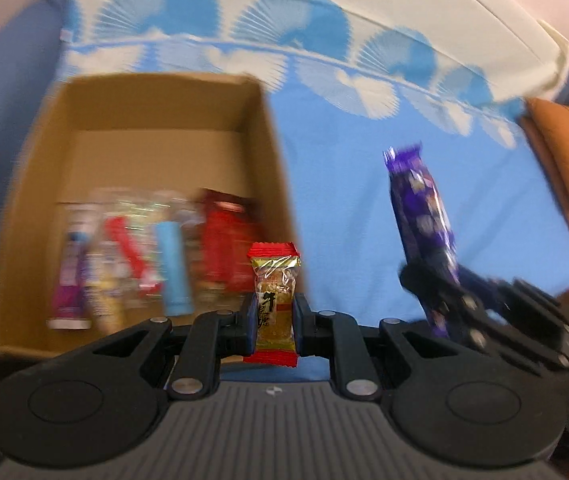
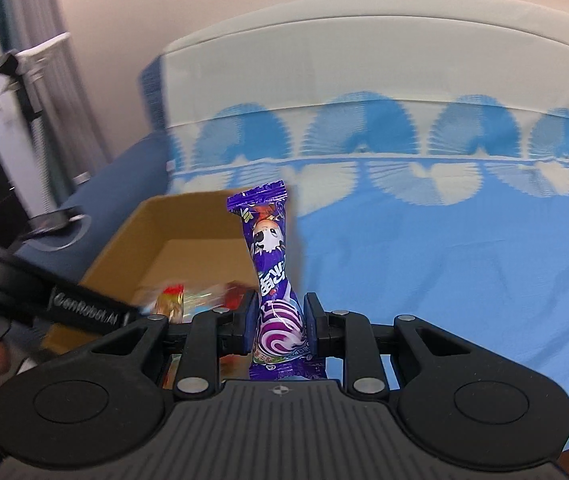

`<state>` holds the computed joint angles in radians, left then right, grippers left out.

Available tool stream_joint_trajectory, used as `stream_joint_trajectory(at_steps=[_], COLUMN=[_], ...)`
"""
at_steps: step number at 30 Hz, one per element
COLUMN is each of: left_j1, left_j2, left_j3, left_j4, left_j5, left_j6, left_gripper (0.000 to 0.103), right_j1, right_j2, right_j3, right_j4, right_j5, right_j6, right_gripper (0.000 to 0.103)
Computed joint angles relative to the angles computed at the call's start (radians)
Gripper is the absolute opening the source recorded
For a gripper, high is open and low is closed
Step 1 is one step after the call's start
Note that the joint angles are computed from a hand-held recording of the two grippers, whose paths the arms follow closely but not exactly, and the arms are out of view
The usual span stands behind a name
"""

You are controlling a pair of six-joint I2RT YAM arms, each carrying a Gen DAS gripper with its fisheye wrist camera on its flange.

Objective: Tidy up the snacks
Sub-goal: 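Carry the red-gold candy with left tool while right tool carries the purple candy over the box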

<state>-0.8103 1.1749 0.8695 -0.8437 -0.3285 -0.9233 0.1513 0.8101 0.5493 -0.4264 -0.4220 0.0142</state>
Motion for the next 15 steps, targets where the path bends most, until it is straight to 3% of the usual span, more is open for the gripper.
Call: stream_joint_trajectory(at_steps=[8, 15], left_j1=[-0.092, -0.143], left_j2=[-0.253, -0.373], left_j3=[-0.082, -0.118], left_j4=[-0.248, -0.347], left_j5=[-0.136, -0.178], left_j6=[-0.153, -0.249], left_gripper=[0.019, 0.019], right_j1=[0.404, 0.552], right_j2=[-0.117, -0.106], right_j3=[0.014, 0.045], right_j4=[-0.083, -0.105], right_j5=[0.219, 0.346], right_j6=[0.172, 0.211], right_gripper=[0.026, 0.026])
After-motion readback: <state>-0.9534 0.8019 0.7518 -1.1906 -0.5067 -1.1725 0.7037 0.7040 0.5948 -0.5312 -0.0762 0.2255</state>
